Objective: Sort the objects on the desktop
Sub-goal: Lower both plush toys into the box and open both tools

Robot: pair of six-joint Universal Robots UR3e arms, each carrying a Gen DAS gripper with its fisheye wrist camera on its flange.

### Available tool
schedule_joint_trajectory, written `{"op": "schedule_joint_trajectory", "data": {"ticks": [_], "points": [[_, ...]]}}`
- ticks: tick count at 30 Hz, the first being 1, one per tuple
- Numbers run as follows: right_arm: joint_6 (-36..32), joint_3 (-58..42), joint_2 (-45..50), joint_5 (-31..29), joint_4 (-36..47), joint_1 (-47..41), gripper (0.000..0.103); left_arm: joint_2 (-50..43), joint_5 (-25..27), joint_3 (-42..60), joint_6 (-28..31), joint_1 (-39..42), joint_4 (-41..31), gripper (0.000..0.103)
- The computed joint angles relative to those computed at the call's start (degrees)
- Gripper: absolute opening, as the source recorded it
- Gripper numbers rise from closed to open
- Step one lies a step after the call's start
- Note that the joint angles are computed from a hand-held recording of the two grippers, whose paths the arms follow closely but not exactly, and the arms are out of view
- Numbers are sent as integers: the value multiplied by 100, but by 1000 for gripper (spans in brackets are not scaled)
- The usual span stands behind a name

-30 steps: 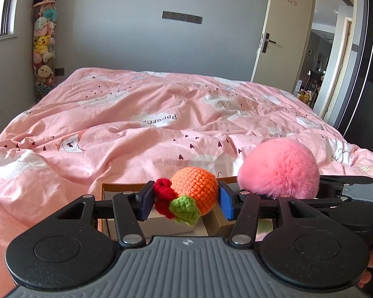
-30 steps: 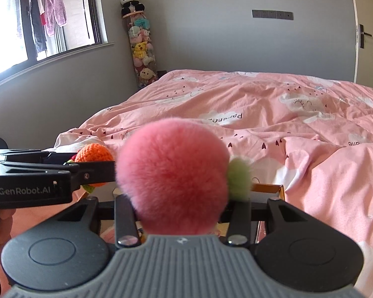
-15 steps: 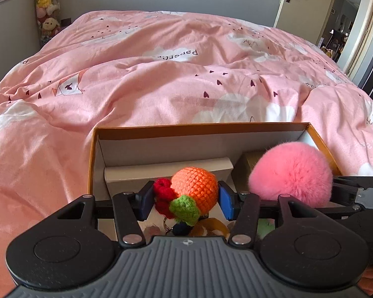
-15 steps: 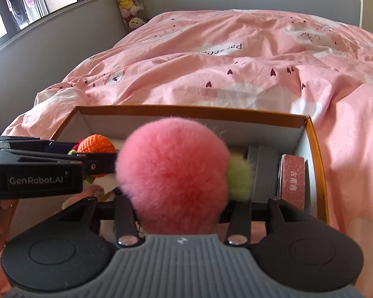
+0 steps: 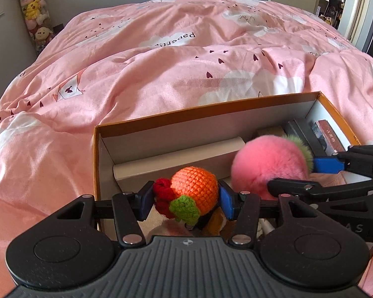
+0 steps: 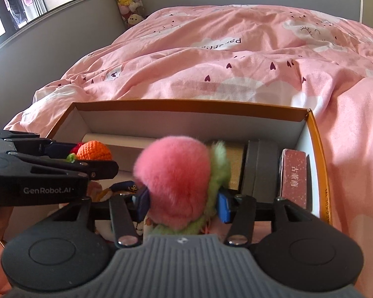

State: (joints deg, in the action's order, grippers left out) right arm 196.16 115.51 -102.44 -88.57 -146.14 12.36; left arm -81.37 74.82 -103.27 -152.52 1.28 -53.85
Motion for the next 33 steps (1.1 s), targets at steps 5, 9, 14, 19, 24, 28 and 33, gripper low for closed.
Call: {"op": "schedule_joint_trajectory", "data": {"ticks": [5,9,14,19,24,28,33], "points": [[29,60,-120,-325,-113,202,61,-99,353,-37,133,-240,226,63],[77,179,-264,-425,-165,233,62,-78,516,-143,199,-325,383,64],[133,267,-399,-444,-145,220,63,-25,463,-182,191,-279,415,65],[204,371,-574,-495,-122,274,64,125,344,-239,186,-175,518,72],[328,458,-758,-669,-67,428,65,386,74,-251,13,14,395,72],[508,561,-936,-879,-67,619,68,855,-203,-503,-132,179,395,72],[682,611,-1078,-1423,-178,1071,73,1627,-393,-974,-280,211,585,72]]}}
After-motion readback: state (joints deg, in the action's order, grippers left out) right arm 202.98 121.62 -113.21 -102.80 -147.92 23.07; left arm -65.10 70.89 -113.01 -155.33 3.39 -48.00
